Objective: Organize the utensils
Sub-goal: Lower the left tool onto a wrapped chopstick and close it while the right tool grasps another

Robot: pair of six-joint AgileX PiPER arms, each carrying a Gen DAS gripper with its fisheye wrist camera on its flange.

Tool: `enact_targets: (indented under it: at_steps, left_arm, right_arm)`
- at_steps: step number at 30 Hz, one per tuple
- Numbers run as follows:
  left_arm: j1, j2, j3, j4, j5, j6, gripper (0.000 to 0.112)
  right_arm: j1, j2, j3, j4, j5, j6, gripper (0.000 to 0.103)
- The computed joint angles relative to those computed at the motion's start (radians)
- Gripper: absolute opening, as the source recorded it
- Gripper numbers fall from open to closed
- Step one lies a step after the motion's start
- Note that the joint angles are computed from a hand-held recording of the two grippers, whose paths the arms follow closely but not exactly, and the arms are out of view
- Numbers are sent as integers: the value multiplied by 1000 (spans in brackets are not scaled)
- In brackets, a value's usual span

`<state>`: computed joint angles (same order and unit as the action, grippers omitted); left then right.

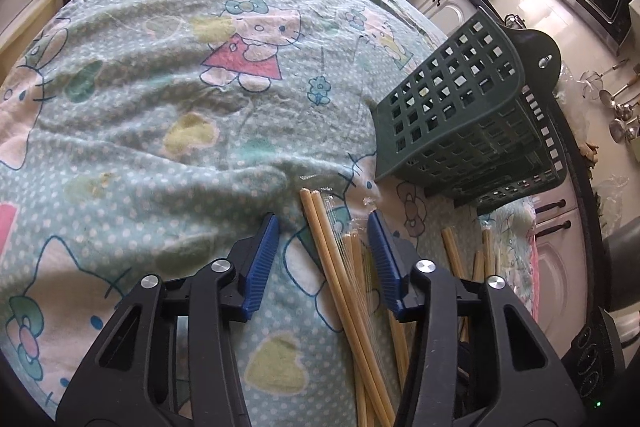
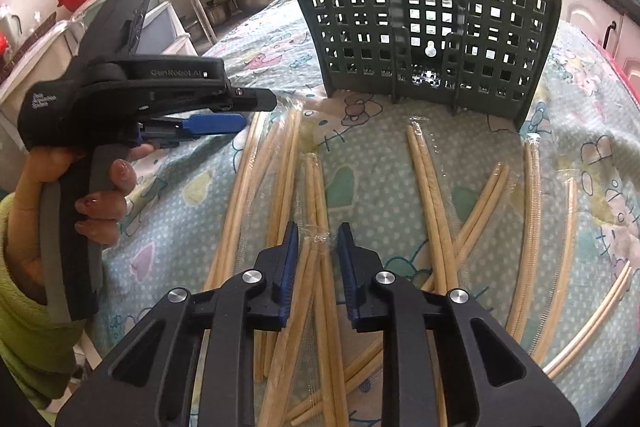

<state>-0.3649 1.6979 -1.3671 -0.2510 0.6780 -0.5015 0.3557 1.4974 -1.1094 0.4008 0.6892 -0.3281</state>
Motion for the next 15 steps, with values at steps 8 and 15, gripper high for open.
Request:
enact_targets:
  at_steps: [8, 15]
  left_arm:
    - [8, 19, -18, 32, 7, -30, 20]
    - [21, 22, -15, 28, 5, -20, 9]
  right_arm:
    - [-37, -27, 0, 52, 26, -47, 15]
    - [-69, -38, -23, 91, 55, -81, 13]
